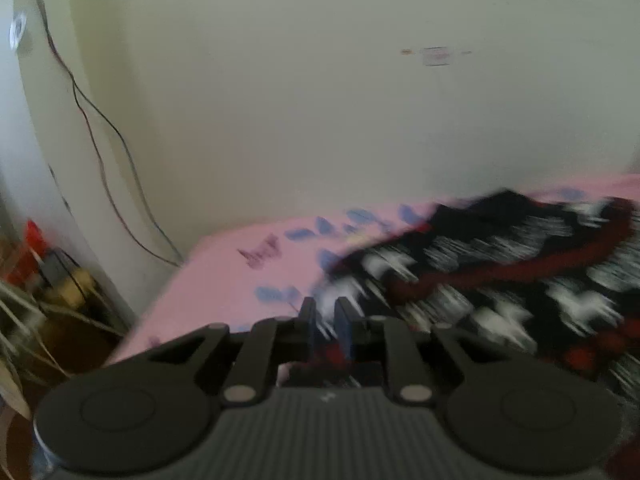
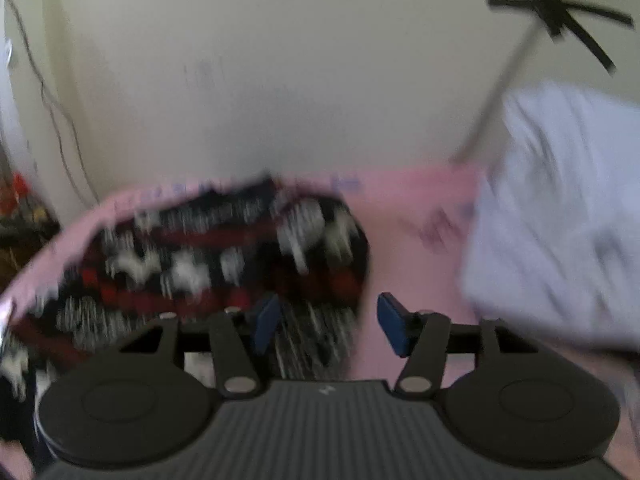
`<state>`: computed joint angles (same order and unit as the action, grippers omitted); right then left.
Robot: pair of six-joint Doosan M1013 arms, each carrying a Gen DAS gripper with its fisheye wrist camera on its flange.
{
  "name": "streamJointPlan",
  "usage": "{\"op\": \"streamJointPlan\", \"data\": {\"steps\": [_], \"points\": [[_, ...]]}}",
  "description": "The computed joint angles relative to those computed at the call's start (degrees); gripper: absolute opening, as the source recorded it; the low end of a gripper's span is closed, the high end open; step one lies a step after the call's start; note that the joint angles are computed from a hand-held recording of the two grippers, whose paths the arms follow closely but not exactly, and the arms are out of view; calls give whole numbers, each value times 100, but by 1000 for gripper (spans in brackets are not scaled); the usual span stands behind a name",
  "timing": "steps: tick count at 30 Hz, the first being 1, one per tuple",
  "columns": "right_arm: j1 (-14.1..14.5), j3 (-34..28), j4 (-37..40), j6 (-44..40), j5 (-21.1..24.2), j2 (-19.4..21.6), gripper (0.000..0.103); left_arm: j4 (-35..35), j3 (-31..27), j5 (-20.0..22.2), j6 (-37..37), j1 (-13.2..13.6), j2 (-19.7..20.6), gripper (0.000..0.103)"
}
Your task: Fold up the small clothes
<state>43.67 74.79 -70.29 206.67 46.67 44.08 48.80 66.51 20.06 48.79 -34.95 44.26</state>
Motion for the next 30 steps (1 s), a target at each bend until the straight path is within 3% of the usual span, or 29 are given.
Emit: {"op": "streamJointPlan", "data": {"steps": [3, 4, 5, 6, 8, 9, 10, 11, 14, 15, 16, 17, 18, 19, 22, 24, 27, 29, 30], "points": [[212, 232, -99, 167, -154, -1, 58, -2126, 635, -722, 1924, 129, -381, 14], [257, 252, -119, 115, -260, 10, 52, -2875, 855, -892, 2601, 142, -492, 14], [299, 204, 12, -75, -315, 59, 34, -3625, 1086, -1072, 3246, 157, -603, 14], [374, 121, -108, -166, -92, 139, 2, -4375, 1283, -1166, 3848, 164, -711, 14], [394, 122, -175, -339, -104, 114, 0, -5659, 1452, -1089, 5022, 187, -850, 15], [400, 189, -302, -149, 4, 58, 0, -5892, 1543, -1137, 5234, 209, -897, 16], [436, 224, -382, -154, 412, 0, 0, -5839, 1676, -1210, 5246, 227, -976, 18], [477, 168, -361, -394, 1120, -21, 0, -5517, 1803, -1264, 4993, 246, -1061, 20], [447, 91, -422, -1306, 3370, 35, 2, -3711, 2126, -1346, 3230, 332, -1269, 25], [412, 111, -342, -1273, 3917, 20, 6, -3423, 2195, -1267, 2833, 364, -1321, 25], [415, 155, -175, -941, 4164, -75, 10, -3428, 2182, -1138, 2721, 391, -1324, 26], [459, 254, -223, -547, 4111, -163, 28, -3727, 2236, -1081, 2870, 431, -1353, 28], [524, 469, -436, -154, 3758, -311, 49, -4271, 2284, -1006, 3266, 476, -1381, 30], [588, 646, -646, 189, 3332, -429, 51, -4909, 2278, -889, 3766, 525, -1376, 32], [633, 1113, -1112, 1003, 1181, -774, 50, -6372, 2375, -696, 4879, 617, -1397, 36], [615, 1211, -1497, 1506, 51, -789, 50, -7228, 2389, -539, 5568, 678, -1372, 38], [612, 1041, -1411, 1326, -974, -605, 50, -8334, 2394, -315, 6426, 737, -1294, 38], [602, 858, -1001, 872, -1285, -481, 50, -8399, 2406, -271, 6408, 718, -1255, 39], [591, 796, -943, 843, -1412, -426, 50, -8413, 2478, -449, 6452, 679, -1277, 37]]}}
